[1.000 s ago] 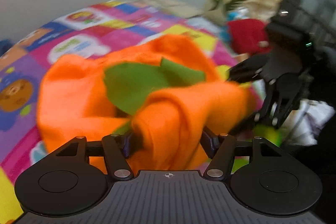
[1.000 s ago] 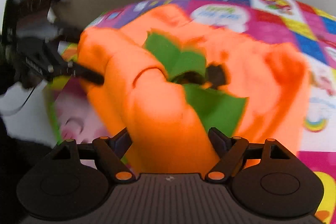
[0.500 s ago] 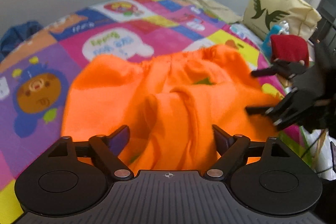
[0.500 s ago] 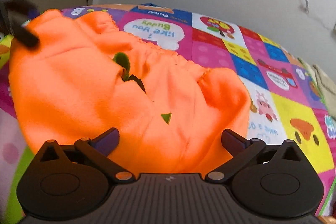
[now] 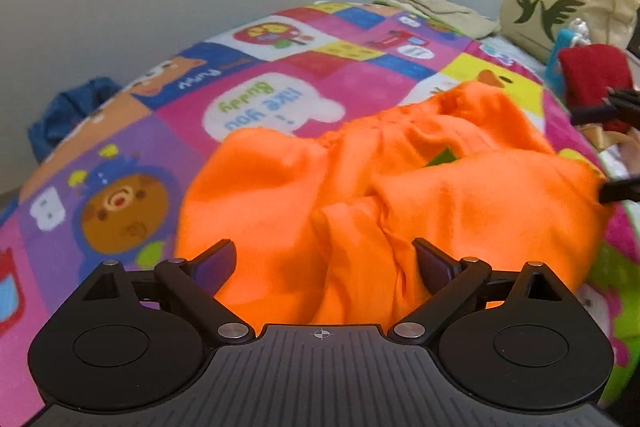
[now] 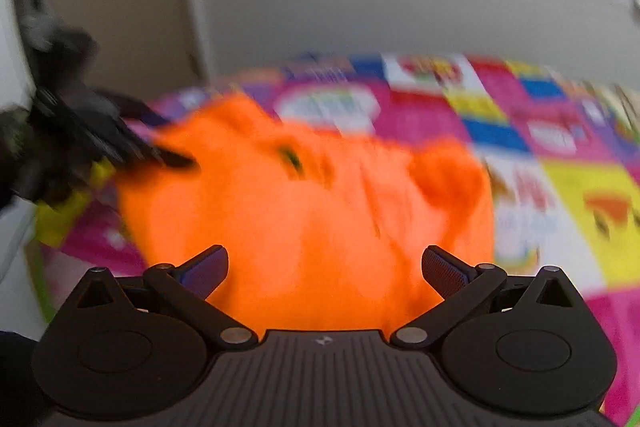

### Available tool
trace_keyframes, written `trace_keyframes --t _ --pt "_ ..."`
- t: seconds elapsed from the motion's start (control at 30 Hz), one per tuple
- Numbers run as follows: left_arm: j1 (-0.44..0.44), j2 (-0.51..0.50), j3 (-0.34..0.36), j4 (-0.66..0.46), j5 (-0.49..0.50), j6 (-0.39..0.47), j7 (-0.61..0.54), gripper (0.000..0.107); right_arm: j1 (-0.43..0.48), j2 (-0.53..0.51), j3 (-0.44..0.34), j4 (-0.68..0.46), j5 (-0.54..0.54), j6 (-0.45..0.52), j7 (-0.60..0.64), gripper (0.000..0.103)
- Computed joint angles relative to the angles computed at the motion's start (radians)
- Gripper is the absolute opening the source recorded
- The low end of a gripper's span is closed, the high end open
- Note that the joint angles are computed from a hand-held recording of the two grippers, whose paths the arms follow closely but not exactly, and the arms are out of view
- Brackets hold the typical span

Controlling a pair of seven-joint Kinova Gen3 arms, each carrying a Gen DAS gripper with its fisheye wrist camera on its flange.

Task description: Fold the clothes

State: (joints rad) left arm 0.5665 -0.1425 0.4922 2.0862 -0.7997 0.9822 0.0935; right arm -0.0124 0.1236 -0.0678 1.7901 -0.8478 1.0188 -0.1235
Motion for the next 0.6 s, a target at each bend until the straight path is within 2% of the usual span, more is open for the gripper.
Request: trace_keyframes --t 0.07,0.13,0.23,0.3,0.37,0.43,0.53,0.6 --pt "-0.028 -0.026 -0.007 0.025 0.008 -0.051 0.001 0.098 -0.05 0.006 0.029 0.03 0.05 -0.07 -0.042 0.103" --pt "0.012 -0.071 -0.078 0.062 0.009 -0.132 0.012 0.097 -0.033 0.013 0.013 0.036 0.035 -0.08 -0.065 0.102" --pt "0.148 -0.157 -0.204 0.12 -0.028 -0.254 0.088 0.097 0.04 0.027 -0.018 0.017 -0.047 -0.001 -0.016 0.088" --pt "0.177 -0.198 -0.24 0.152 -0.047 -0.335 0.099 0.097 0.032 0.045 -0.001 -0.009 -0.062 0.048 -0.025 0.079" --pt "0.133 -0.18 -0.216 0.15 -0.023 -0.368 0.055 0.097 0.031 0.071 -0.004 -0.044 -0.041 0.088 -0.076 0.074" --pt "0.04 -0.155 -0.162 0.142 0.045 -0.394 -0.011 0.097 0.03 0.1 -0.005 -0.082 0.002 0.139 -0.131 0.069" --pt "-0.099 -0.142 -0.094 0.157 0.134 -0.484 -0.09 0.094 0.056 0.148 -0.007 -0.131 0.042 0.25 -0.188 0.067" --pt "-0.15 -0.141 -0.072 0.169 0.17 -0.534 -0.133 0.082 0.073 0.176 -0.013 -0.149 0.042 0.299 -0.212 0.065"
